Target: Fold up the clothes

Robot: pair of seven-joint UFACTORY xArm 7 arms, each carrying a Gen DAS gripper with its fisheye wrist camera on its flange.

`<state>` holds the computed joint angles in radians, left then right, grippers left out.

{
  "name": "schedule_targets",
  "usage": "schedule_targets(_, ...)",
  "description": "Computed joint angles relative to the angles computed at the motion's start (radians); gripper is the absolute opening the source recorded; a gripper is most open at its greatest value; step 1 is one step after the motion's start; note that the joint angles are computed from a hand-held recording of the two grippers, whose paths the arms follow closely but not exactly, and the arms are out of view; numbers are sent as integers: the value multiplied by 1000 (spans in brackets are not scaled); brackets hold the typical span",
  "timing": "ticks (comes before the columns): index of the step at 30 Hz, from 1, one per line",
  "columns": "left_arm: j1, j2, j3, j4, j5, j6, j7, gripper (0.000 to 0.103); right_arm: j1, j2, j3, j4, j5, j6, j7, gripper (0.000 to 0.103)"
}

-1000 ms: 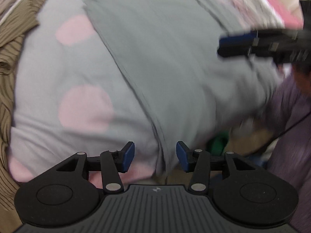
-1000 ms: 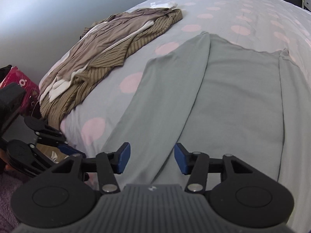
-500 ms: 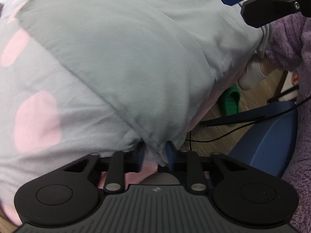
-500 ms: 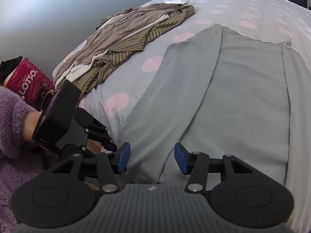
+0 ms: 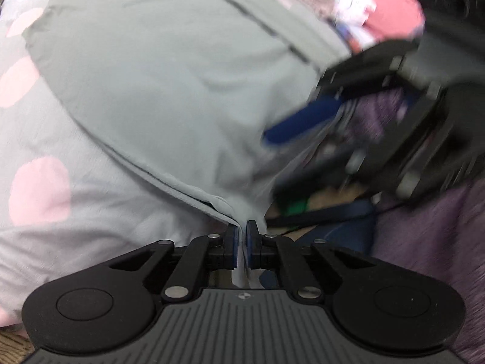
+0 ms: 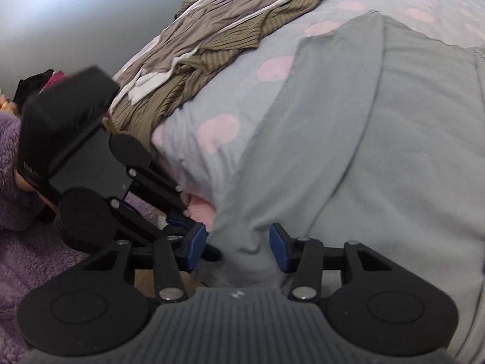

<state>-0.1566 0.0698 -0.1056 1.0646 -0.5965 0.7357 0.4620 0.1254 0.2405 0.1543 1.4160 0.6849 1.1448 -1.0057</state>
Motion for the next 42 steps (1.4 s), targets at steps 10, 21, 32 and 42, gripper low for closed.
schedule_targets(10, -6, 31, -13, 39, 10, 3, 24, 3, 13, 65, 10, 43, 11, 3, 194, 40)
schedule_targets(21, 3, 13, -5, 40, -8, 50, 72, 3, 27, 124, 25, 99, -87, 16, 284, 8)
schedule_targets(32, 84, 40, 50, 183, -42, 82, -4, 42, -10, 140, 27, 135, -62, 34, 290, 7)
schedule_targets(42, 155, 270, 48, 315, -3, -226, -333, 45, -23, 151, 32, 158, -48, 75, 222, 7)
